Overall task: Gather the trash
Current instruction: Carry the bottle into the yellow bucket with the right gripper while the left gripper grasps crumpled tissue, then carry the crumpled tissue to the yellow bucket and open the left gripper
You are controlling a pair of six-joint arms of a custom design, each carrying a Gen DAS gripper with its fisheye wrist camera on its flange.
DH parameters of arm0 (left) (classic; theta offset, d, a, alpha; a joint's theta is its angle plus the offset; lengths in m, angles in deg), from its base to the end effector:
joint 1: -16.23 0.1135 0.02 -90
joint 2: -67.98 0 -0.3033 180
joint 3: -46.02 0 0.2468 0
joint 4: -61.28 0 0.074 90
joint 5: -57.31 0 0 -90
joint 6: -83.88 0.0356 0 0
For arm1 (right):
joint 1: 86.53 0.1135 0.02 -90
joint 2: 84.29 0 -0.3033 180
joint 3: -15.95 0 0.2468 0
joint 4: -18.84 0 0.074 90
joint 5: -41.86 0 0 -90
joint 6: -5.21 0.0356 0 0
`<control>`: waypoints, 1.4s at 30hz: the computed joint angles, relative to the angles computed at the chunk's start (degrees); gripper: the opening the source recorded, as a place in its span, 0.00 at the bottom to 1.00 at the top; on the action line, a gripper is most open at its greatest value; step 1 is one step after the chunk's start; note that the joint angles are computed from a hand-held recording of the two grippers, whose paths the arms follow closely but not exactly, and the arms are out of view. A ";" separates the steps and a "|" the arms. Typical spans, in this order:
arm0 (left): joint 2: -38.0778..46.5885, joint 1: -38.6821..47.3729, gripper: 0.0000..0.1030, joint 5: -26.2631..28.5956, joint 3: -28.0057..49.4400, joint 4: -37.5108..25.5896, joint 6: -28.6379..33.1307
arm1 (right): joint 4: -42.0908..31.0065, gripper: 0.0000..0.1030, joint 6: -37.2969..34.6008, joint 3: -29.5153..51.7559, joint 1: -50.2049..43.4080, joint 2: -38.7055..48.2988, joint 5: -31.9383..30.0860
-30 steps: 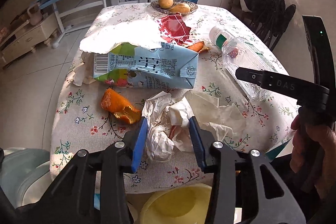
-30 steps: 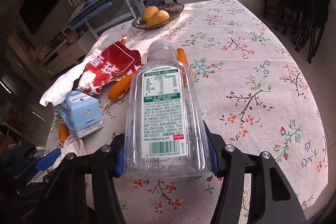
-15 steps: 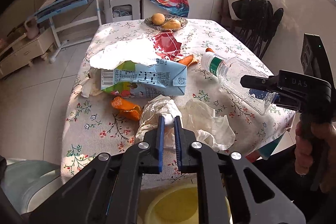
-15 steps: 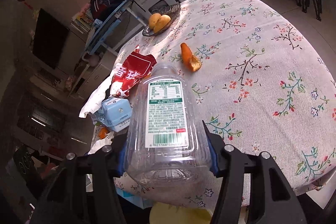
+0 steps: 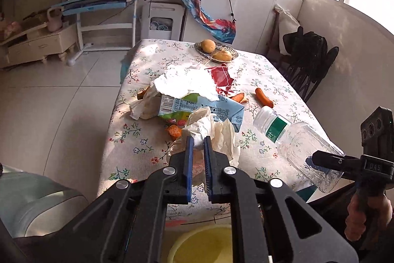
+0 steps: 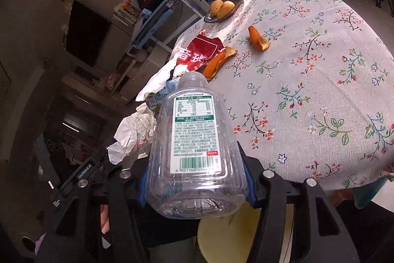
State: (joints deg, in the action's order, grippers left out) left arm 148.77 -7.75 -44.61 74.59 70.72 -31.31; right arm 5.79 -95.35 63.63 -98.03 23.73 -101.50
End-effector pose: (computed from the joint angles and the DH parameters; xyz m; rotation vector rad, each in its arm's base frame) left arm 0.1880 -0.0756 0.1439 -0.1294 2.3023 -0.2002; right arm 0.2636 -0.0245 0.0962 -0.1600 2.4575 1.1428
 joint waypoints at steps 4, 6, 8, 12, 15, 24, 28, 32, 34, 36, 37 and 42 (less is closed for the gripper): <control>-2.76 0.57 0.09 -1.26 -0.90 -0.94 0.25 | -8.38 0.55 -12.84 -2.38 4.72 -3.10 4.27; -3.88 0.08 0.09 -2.36 -1.10 -1.50 0.49 | -9.29 0.55 -17.67 -4.80 7.65 -4.08 7.31; -4.78 -0.95 0.09 -3.63 -0.89 -2.49 0.85 | -9.84 0.55 -20.68 -5.97 10.94 -3.21 10.03; -6.49 -3.84 0.09 -6.93 -1.01 -4.02 1.25 | -5.25 0.55 -21.41 -8.47 19.42 -0.20 17.28; -8.04 -5.59 0.09 -9.15 -1.49 -4.98 1.25 | 0.08 0.55 -19.08 -9.41 25.00 2.88 22.62; -11.79 -10.53 0.09 -14.62 -1.38 -8.91 1.23 | 6.85 0.58 -15.05 -7.99 27.21 9.58 26.13; -12.71 -11.52 0.09 -15.32 -1.33 -10.07 0.87 | 10.67 0.61 -12.62 -11.14 24.98 5.09 23.14; -13.23 -11.69 0.09 -15.13 -1.38 -10.73 0.94 | 13.64 0.65 -9.74 -14.10 21.69 -1.54 19.57; -13.11 -12.16 0.09 -15.26 -1.56 -10.66 0.80 | 15.75 0.66 -8.12 -15.11 19.77 -3.74 18.07; -12.77 -12.51 0.09 -15.15 -1.27 -10.88 0.76 | 19.51 0.67 -5.92 -16.11 18.37 -4.33 17.20; -12.64 -12.62 0.09 -14.95 -1.17 -10.96 0.85 | 20.77 0.67 -5.30 -16.53 17.14 -4.84 16.24; -11.88 -15.28 0.09 -14.57 -1.51 -11.48 -0.03 | 24.64 0.68 -0.83 -17.49 12.22 -7.67 14.43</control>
State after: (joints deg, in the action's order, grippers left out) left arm 136.90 -23.03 -59.18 73.09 59.24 -31.34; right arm 30.44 -96.19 46.14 -85.81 16.06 -87.08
